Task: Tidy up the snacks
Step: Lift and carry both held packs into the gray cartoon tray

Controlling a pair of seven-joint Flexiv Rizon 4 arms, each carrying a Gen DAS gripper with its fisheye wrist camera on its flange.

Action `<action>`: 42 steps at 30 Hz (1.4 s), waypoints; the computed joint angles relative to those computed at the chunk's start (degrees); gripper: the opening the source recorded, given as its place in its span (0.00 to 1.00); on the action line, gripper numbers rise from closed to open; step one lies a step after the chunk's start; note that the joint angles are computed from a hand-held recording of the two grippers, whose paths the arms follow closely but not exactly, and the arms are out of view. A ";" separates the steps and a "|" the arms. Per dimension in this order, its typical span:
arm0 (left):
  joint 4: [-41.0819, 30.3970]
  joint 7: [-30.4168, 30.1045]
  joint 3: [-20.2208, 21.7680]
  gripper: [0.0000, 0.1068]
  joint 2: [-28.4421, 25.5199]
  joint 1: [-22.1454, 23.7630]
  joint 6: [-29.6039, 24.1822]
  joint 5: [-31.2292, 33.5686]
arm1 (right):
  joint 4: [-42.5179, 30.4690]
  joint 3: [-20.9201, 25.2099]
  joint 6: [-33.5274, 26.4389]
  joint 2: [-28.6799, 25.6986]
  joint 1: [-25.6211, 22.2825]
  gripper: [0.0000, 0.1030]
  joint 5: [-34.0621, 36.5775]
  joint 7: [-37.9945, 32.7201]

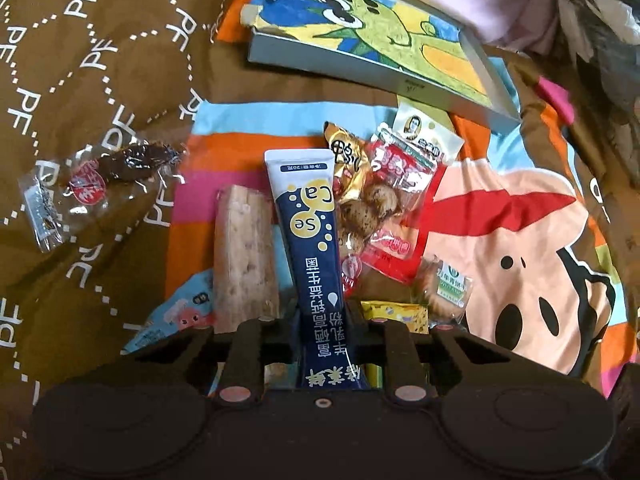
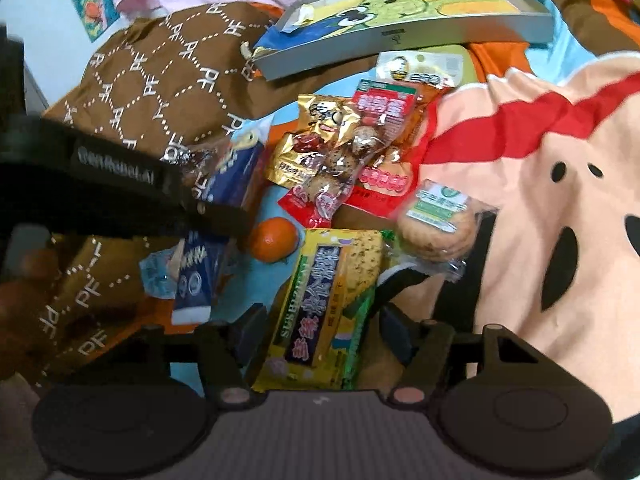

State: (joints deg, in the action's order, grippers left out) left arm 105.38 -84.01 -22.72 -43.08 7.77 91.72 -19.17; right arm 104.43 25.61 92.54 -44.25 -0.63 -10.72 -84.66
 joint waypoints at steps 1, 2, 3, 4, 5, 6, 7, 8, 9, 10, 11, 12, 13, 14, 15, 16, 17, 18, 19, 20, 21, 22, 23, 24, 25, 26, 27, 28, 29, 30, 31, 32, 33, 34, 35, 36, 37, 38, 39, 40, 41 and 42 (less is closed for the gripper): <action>0.05 -0.07 -0.01 0.21 0.00 0.04 0.19 0.00 | 0.30 -2.46 0.39 0.46 2.28 0.65 -0.24 0.38; 0.00 -0.20 0.18 0.21 0.01 -0.07 0.18 -0.01 | 0.88 -5.63 1.23 1.01 5.11 0.65 -0.58 0.80; -0.17 -0.31 0.41 0.21 -0.03 -0.24 0.14 0.00 | 1.60 -8.81 2.46 1.44 7.95 0.64 -1.02 1.10; -0.26 -0.35 0.47 0.21 -0.09 -0.23 0.19 0.02 | 2.28 -11.65 3.75 1.73 10.47 0.63 -1.34 1.48; -0.38 -0.43 0.43 0.21 -0.24 -0.20 0.27 -0.01 | 2.77 -13.51 4.82 1.85 12.14 0.60 -1.59 1.85; -0.42 -0.49 0.21 0.21 -0.44 -0.10 0.49 -0.01 | 3.04 -14.54 5.57 1.84 13.06 0.55 -1.86 2.18; -0.52 -0.52 -0.08 0.21 -0.64 0.07 0.72 0.04 | 3.22 -15.42 6.09 1.84 13.86 0.54 -2.13 2.52; -0.54 -0.54 -0.24 0.21 -0.75 0.20 0.98 0.16 | 3.32 -15.79 6.32 1.84 14.11 0.53 -2.61 2.62; -0.62 -0.62 -0.18 0.21 -0.83 0.15 1.20 0.31 | 3.45 -16.05 6.49 1.84 14.25 0.53 -3.07 2.68; -0.64 -0.73 -0.24 0.21 -0.87 0.20 1.48 0.44 | 3.62 -16.37 6.67 1.89 14.44 0.52 -3.46 2.73; -0.58 -0.85 -0.51 0.21 -0.91 0.43 1.77 0.56 | 3.88 -16.85 7.01 1.96 14.78 0.52 -3.77 2.75; -0.46 -1.01 -0.89 0.21 -0.95 0.76 2.10 0.69 | 4.22 -17.51 7.39 2.10 15.31 0.51 -4.08 2.68; -0.27 -1.24 -1.32 0.21 -0.97 1.13 2.57 0.81 | 4.35 -18.07 7.60 2.19 15.69 0.50 -4.50 2.50; -0.07 -1.54 -1.69 0.21 -0.95 1.46 3.10 0.99 | 4.63 -19.03 8.03 2.40 16.48 0.49 -4.71 2.37; 0.12 -1.84 -1.99 0.21 -0.94 1.78 3.69 1.26 | 5.18 -21.01 8.93 2.74 18.17 0.49 -4.67 2.17; 0.26 -2.28 -1.97 0.21 -0.88 1.80 4.54 1.58 | 5.87 -23.33 10.08 3.03 20.19 0.49 -4.45 1.84; 0.36 -2.69 -1.89 0.21 -0.86 1.80 5.34 2.04 | 6.60 -26.28 11.64 3.18 22.75 0.49 -4.06 1.12; 0.46 -3.21 -1.71 0.21 -0.85 1.72 6.13 2.50 | 7.16 -29.01 13.00 3.14 25.19 0.49 -3.50 0.19; 0.45 -3.82 -1.41 0.21 -0.82 1.54 6.76 2.92 | 7.73 -31.85 14.30 3.02 27.81 0.49 -2.55 -0.88; 0.42 -4.42 -1.13 0.21 -0.83 1.38 7.40 3.38 | 7.98 -34.07 15.19 2.80 29.94 0.49 -1.46 -1.89; 0.37 -4.99 -0.86 0.21 -0.84 1.26 8.00 3.88 | 8.27 -36.68 16.41 2.43 32.45 0.49 -0.01 -3.14; 0.29 -5.61 -0.30 0.21 -0.82 0.87 8.73 4.36 | 8.38 -38.99 17.62 1.95 34.69 0.49 1.59 -4.50; 0.11 -6.17 0.42 0.21 -0.81 0.35 9.38 4.85 | 8.56 -41.89 19.36 1.21 37.49 0.49 3.71 -6.21; -0.15 -6.67 1.05 0.21 -0.85 -0.08 10.03 5.38 | 8.55 -43.80 20.68 0.57 39.35 0.49 5.47 -7.72; -0.60 -7.19 1.78 0.21 -1.01 -0.64 10.84 5.85 | 8.40 -45.57 22.06 -0.19 41.10 0.49 7.28 -9.22; -1.20 -7.65 2.28 0.21 -1.28 -1.03 11.60 6.36 | 8.13 -47.05 23.41 -0.96 42.51 0.49 9.00 -10.63; -1.84 -8.04 2.39 0.21 -1.54 -1.05 11.98 6.90 | 7.69 -48.17 24.64 -1.73 43.59 0.49 10.60 -11.90; -2.84 -8.47 2.17 0.21 -2.04 -0.88 12.56 7.40 | 7.20 -49.08 25.73 -2.45 44.48 0.49 12.12 -13.08; -3.95 -8.83 1.85 0.21 -2.60 -0.65 13.12 7.95 | 6.46 -49.89 26.78 -3.24 45.18 0.49 13.61 -14.16; -5.44 -9.21 0.92 0.21 -3.50 0.01 13.95 8.66 | 5.40 -50.64 27.66 -4.15 45.77 0.49 15.11 -15.10; -6.85 -9.85 -0.74 0.21 -4.53 1.19 14.75 9.44 | 4.08 -51.17 28.11 -5.00 46.11 0.50 16.43 -15.82; -8.26 -10.59 -2.72 0.21 -5.73 2.54 15.60 10.42 | 2.51 -51.59 28.47 -5.86 46.21 0.50 17.75 -16.34; -9.88 -11.32 -4.43 0.21 -6.95 3.66 16.24 11.44 | 0.78 -51.87 28.73 -6.68 46.12 0.50 19.03 -16.69; -11.75 -12.05 -5.01 0.21 -8.03 3.88 16.88 12.06 | -0.84 -51.92 28.82 -7.32 45.80 0.50 20.07 -17.00; -14.06 -12.53 -4.42 0.21 -8.93 3.24 17.24 12.33 | -2.71 -51.84 28.61 -7.98 45.28 0.50 20.89 -17.20; -16.16 -12.76 -3.43 0.21 -9.63 2.42 17.43 12.57 | -4.69 -51.65 27.98 -8.52 44.64 0.50 21.51 -17.32; -18.96 -12.76 -1.83 0.21 -10.61 1.11 17.91 12.55 | -6.77 -51.04 27.49 -9.01 43.65 0.50 21.72 -17.40; -21.13 -12.83 -0.44 0.21 -11.45 0.05 18.54 12.54 | -9.13 -50.72 27.45 -9.92 42.79 0.50 21.87 -17.78; -23.56 -12.83 0.86 0.21 -12.51 -0.90 19.21 12.52 | -11.60 -51.11 27.56 -11.24 42.44 0.50 22.56 -18.35; -25.95 -12.83 1.63 0.21 -13.63 -1.49 19.41 12.56 | -14.11 -51.30 27.55 -12.44 41.92 0.50 23.20 -18.75; -27.95 -13.05 1.99 0.21 -14.73 -1.77 19.73 12.59 | -16.96 -51.10 27.07 -13.49 41.11 0.50 23.58 -18.85; -30.01 -13.42 2.02 0.21 -15.96 -1.89 20.12 12.61 | -20.45 -51.01 26.12 -14.80 40.18 0.50 24.00 -18.59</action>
